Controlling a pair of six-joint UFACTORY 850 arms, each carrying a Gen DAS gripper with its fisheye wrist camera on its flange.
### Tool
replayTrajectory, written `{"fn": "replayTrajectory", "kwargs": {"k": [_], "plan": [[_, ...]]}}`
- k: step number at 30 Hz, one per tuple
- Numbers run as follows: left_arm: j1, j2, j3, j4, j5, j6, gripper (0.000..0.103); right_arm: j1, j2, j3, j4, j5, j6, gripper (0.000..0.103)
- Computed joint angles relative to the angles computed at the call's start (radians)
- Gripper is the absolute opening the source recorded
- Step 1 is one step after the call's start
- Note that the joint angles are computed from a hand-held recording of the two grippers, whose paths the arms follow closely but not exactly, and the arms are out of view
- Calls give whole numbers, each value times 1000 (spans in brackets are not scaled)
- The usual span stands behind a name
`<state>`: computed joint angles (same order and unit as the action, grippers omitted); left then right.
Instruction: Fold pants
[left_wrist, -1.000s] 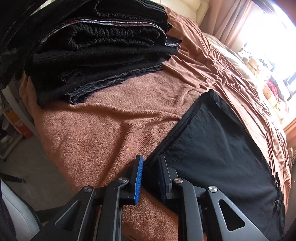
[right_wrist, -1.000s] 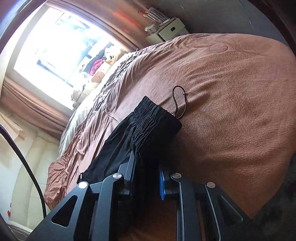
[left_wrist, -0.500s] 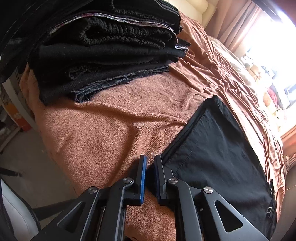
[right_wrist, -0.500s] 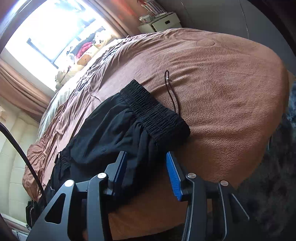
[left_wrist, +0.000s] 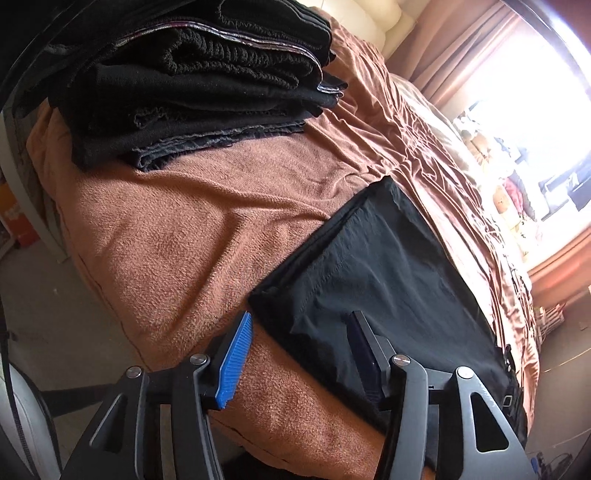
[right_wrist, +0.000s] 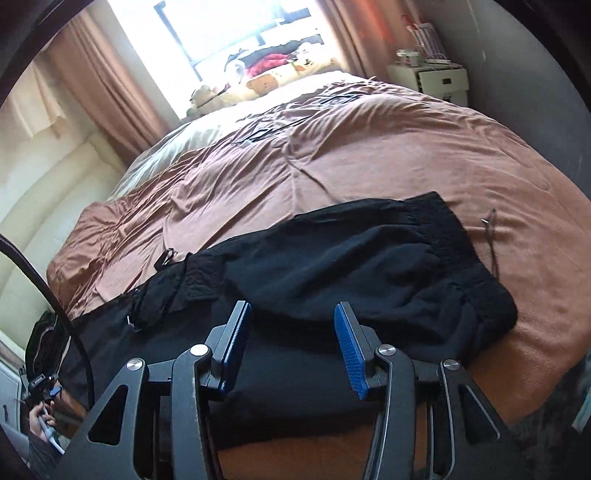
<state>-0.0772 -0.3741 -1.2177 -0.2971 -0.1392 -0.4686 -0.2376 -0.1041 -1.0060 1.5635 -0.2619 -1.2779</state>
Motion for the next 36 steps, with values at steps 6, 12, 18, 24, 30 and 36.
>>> {"fn": "replayTrajectory", "kwargs": {"k": [6,12,18,24,30,36], "plan": [[-2,3,17,-255,11,227,56,83,-97,-126,-67,53,-54,70],[-4,-4,16,-430,22,382,56,147,-193,-257,-401,68,139,71],[-9,-22,-7,-307,16,266,56,172,-323,-437,-693,-30,346,71],[-13,-37,-21,-198,20,156,56,194,-453,-628,-941,-118,512,70],[-17,-44,-27,37,19,-87,45,221,-579,-824,-1061,-205,563,70],[-20,-46,-29,221,6,-268,33,252,-740,-1066,-1208,-321,609,68]]}}
